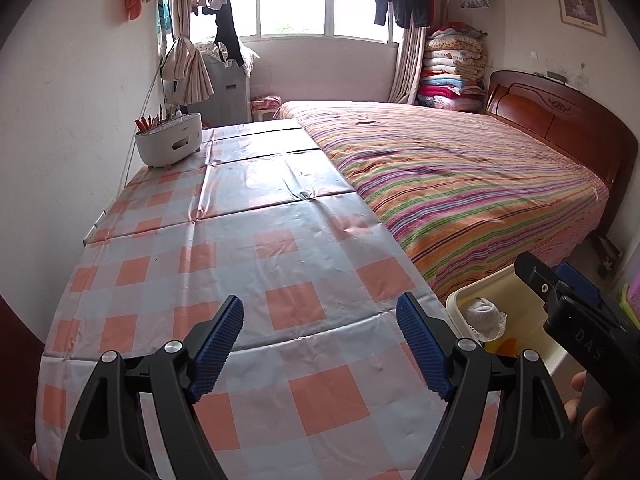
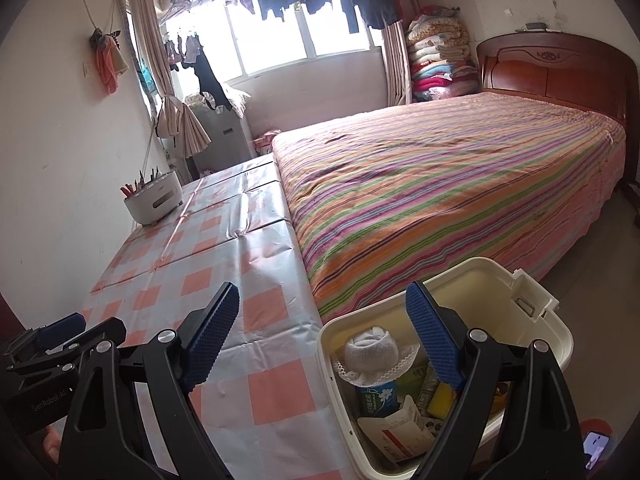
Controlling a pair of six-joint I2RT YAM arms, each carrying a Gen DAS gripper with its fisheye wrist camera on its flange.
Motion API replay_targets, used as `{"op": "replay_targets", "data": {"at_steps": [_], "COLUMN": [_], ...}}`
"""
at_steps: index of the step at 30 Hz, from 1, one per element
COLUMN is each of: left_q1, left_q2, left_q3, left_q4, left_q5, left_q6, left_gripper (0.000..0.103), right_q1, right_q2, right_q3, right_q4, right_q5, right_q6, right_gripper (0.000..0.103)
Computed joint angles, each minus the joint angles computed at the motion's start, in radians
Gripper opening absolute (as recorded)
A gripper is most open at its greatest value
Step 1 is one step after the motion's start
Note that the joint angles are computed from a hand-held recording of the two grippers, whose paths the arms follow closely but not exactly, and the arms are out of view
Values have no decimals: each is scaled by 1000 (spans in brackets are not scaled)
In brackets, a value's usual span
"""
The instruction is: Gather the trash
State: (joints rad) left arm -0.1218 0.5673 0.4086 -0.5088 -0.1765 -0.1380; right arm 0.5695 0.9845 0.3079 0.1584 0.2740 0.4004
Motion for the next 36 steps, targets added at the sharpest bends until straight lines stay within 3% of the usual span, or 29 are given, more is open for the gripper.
{"op": "replay_targets", "data": {"at_steps": [8,23,36], "left_q1": [-142,-200,-321], "left_q2": [22,33,88], "left_q3": [-5,3,9], "left_q4": [5,-4,5], "left_q5": [-128,-170,-264], "left_q6": [-18,-34,-69], "left_gripper": [77,77,77], "right_q1": [-15,-12,-17], "right_q2": [-10,-13,-26], "right_q3": [1,1,-2], "right_q4": [-14,-14,-24], "right_q5": [-24,-18,-27], "right_q6": [-4,-4,0], "right_gripper": [84,84,84]}}
